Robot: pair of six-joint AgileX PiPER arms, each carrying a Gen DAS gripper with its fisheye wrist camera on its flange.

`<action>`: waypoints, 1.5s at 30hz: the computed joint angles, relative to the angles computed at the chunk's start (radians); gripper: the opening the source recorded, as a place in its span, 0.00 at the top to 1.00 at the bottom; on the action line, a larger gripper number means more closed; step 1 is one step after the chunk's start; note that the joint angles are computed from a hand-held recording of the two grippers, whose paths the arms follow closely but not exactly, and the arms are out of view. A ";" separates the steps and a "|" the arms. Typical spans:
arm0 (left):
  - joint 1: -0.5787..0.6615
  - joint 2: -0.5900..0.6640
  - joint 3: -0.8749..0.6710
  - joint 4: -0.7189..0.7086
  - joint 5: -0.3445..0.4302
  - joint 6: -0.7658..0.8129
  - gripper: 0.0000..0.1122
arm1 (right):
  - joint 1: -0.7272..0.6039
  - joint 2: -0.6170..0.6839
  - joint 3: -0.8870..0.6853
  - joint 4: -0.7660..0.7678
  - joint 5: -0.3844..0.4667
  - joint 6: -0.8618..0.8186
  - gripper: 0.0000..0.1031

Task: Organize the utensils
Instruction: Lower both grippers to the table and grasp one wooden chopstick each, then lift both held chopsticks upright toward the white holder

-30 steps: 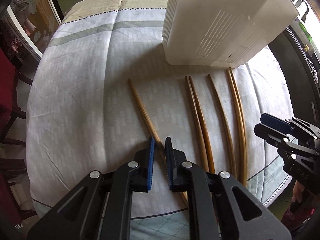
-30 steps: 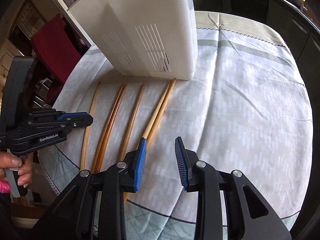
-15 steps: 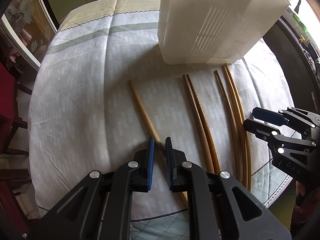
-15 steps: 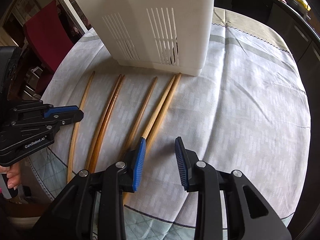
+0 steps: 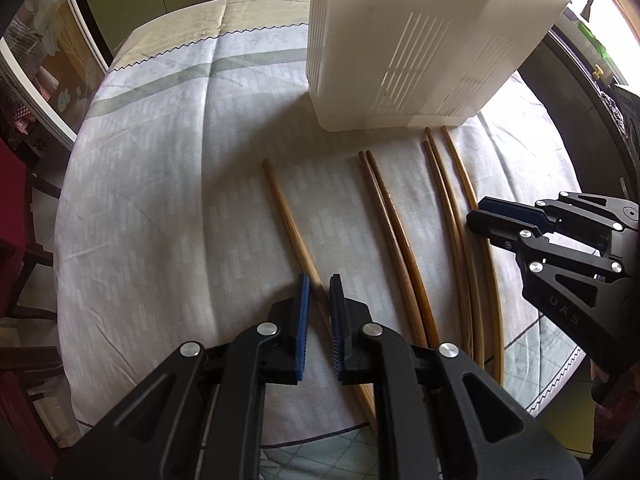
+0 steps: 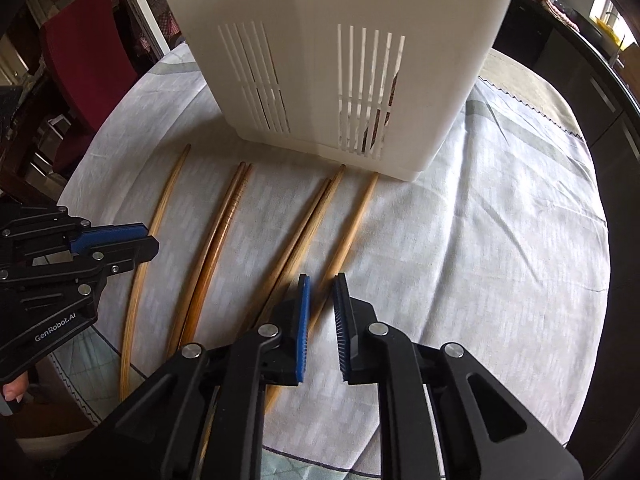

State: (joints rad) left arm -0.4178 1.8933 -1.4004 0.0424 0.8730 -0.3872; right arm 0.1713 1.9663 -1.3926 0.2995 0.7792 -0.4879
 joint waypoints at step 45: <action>-0.112 -0.387 0.106 0.176 -0.116 -0.099 0.95 | -0.450 -0.388 0.125 0.580 0.316 -0.527 0.93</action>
